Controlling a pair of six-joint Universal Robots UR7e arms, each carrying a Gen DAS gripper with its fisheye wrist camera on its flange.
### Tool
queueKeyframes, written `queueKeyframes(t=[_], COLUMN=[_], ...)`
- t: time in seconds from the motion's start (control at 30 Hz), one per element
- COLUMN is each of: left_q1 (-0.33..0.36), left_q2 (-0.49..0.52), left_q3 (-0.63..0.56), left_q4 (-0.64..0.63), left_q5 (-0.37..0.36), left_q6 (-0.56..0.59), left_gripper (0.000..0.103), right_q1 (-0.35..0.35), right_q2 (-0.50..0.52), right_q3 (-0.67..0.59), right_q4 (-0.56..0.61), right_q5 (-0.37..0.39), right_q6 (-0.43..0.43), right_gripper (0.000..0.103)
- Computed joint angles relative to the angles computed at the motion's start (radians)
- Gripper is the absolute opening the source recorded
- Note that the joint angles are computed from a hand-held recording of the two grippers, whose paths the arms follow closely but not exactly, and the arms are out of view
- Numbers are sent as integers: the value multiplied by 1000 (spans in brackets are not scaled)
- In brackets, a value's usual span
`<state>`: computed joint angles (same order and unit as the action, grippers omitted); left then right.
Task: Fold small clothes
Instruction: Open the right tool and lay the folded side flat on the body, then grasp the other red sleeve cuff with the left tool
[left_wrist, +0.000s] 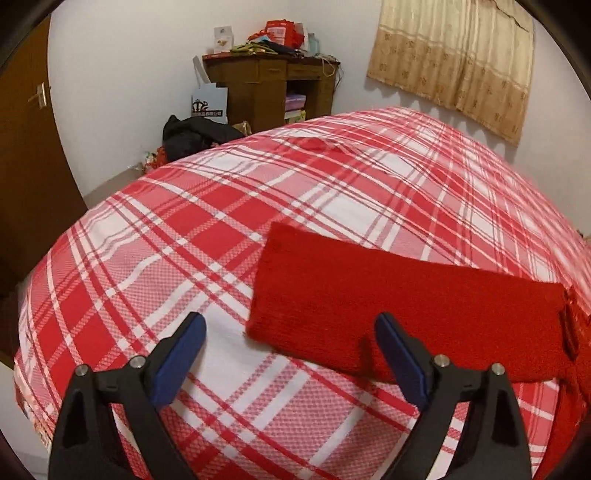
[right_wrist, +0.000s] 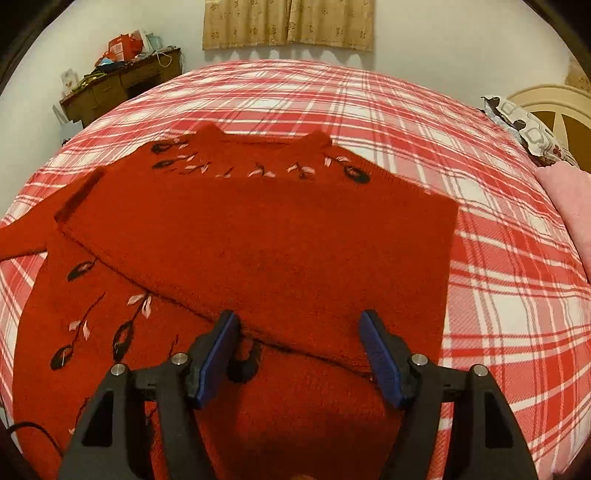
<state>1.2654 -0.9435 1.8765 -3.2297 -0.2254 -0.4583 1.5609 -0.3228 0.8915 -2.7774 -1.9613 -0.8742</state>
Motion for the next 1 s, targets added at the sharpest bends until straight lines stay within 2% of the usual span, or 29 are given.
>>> queueKeyframes(t=[0.07, 0.2, 0.27, 0.37, 0.5, 0.53, 0.6, 0.67, 0.83, 1.0], left_q1=[6, 27, 38, 45, 47, 46, 43, 44, 37, 20], left_q2=[-2, 11, 16, 37, 41, 43, 50, 40, 32, 15], left_q3=[-4, -37, -56, -87, -97, -98, -101, -93, -88, -70], left_q4=[-10, -43, -15, -26, -17, -21, -54, -66, -52, -100], left_q5=[-11, -18, -17, -6, -27, -29, -38, -88, -104, -124], left_q6=[9, 41, 29, 72, 102, 115, 173, 193, 191, 204], left_gripper=[92, 78, 77, 77, 76, 72, 37, 21, 17, 16], right_q1=[-5, -13, -15, -19, -20, -20, -20, -20, -21, -20], right_q2=[-6, -3, -4, -17, -20, -19, -19, -19, -19, -20], right_q3=[20, 46, 53, 76, 85, 86, 90, 91, 96, 98], right_q4=[-22, -95, -110, -123, -135, -139, -147, -150, -160, -161], right_q5=[14, 40, 49, 61, 65, 65, 65, 65, 65, 64], right_q6=[-18, -62, -64, -65, -71, -72, -76, -77, -82, -79], right_gripper=[74, 76, 76, 77, 78, 78, 79, 80, 81, 82])
